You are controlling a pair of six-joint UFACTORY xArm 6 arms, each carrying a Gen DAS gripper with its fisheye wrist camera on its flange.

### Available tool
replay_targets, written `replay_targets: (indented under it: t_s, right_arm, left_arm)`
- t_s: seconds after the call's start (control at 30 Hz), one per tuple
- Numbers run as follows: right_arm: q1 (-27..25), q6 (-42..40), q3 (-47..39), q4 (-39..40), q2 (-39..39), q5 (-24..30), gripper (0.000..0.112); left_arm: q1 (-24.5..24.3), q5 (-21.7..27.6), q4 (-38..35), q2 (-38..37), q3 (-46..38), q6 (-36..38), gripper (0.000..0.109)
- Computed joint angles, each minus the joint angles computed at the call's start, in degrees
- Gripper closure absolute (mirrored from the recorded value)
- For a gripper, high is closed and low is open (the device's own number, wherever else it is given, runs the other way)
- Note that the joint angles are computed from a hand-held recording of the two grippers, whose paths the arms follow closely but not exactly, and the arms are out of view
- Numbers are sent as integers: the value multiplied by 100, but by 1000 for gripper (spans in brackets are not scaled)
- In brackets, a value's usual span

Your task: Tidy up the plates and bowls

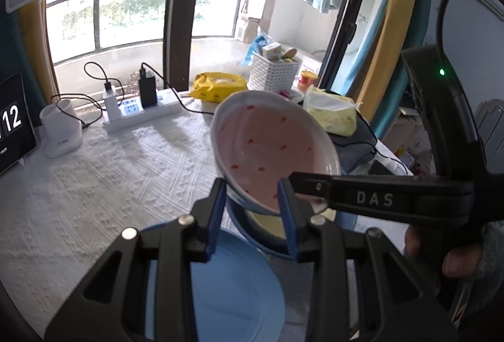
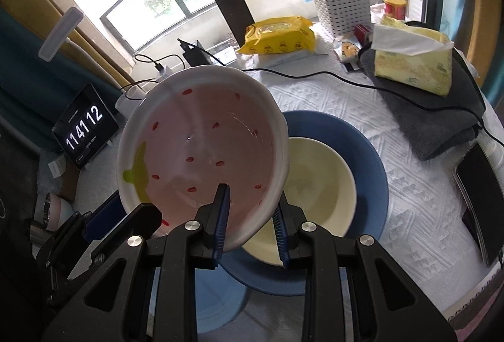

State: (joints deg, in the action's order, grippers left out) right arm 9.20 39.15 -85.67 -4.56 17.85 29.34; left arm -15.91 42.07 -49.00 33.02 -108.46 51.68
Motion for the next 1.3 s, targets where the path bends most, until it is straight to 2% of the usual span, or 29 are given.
replay_targets:
  t_s: [0.53, 0.97, 1.13, 1.3]
  right_arm:
    - [-165, -35, 696, 128, -303, -142, 84]
    - [-234, -10, 945, 124, -371, -225, 84]
    - [-220, 129, 930, -121, -396, -160, 84]
    - [-136, 391, 683, -735, -293, 225, 84]
  left_arm:
    - [-217, 83, 218, 47, 126, -16, 74]
    - [-275, 137, 424, 164, 67, -138, 74]
    - [-267, 202, 537, 260, -31, -238, 74]
    - [-262, 266, 713, 355, -124, -398, 74]
